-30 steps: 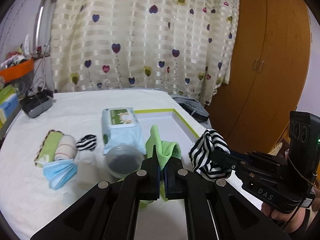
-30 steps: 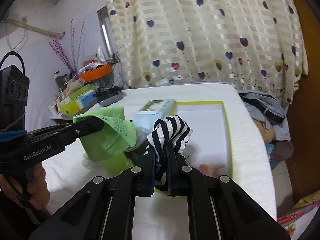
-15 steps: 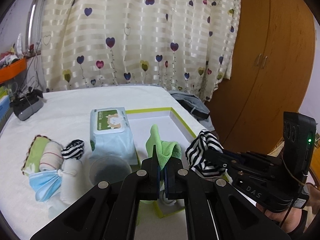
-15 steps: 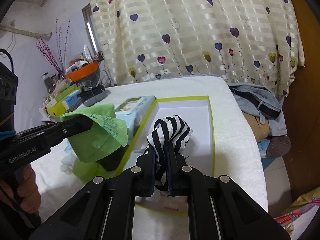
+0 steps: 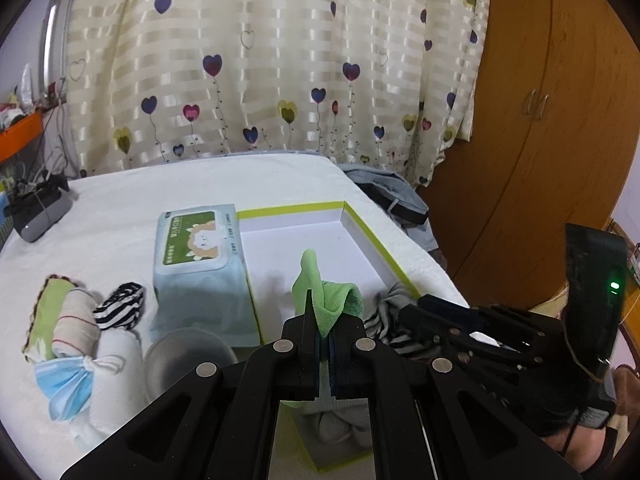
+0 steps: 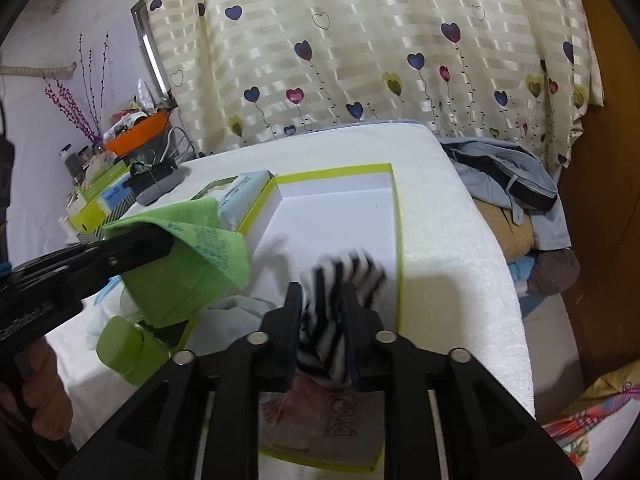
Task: Organize soft objects
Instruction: 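Carry the green cloth and striped sock into the yellow-green box with both tools, then open both tools to drop the green cloth and striped sock in the box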
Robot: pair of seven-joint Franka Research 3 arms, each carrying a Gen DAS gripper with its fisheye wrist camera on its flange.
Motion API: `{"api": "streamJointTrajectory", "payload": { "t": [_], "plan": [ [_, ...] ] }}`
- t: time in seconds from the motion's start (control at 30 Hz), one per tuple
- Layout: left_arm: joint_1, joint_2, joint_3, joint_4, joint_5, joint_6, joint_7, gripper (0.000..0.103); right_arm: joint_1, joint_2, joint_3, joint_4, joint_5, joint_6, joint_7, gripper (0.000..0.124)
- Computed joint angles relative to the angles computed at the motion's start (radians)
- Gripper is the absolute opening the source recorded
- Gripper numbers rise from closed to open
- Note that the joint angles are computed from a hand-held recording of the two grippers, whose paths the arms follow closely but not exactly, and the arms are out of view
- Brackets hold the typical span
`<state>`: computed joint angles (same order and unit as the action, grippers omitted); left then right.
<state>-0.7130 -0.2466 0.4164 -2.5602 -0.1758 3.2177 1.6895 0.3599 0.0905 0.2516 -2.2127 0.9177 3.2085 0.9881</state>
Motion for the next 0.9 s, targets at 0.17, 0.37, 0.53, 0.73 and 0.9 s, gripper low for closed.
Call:
{"api": "streamJointTrajectory", "payload": {
  "t": [0.17,0.37,0.53,0.73,0.9],
  "plan": [
    [-0.071,0.043,0.056,0.036,-0.059,-0.015,0.053,0.003,-0.025,-0.012,0.037,0.011,0.138,0.002,-0.145,0.046],
    [-0.228,0.075,0.185,0.086,-0.233,-0.060,0.206,0.009,0.003,-0.019,0.012,0.028,0.289,0.002,-0.276,0.046],
    [-0.271,0.072,0.211,0.100,-0.352,-0.086,0.309,0.020,0.032,-0.026,-0.020,0.021,0.301,0.005,-0.270,0.046],
    [-0.195,0.021,0.126,0.066,-0.401,-0.083,0.362,0.021,0.053,-0.040,-0.037,0.005,0.284,0.017,-0.236,0.046],
    [-0.129,-0.039,0.056,0.026,-0.440,-0.072,0.407,0.021,0.075,-0.067,-0.045,-0.032,0.224,0.041,-0.162,0.046]
  ]
}}
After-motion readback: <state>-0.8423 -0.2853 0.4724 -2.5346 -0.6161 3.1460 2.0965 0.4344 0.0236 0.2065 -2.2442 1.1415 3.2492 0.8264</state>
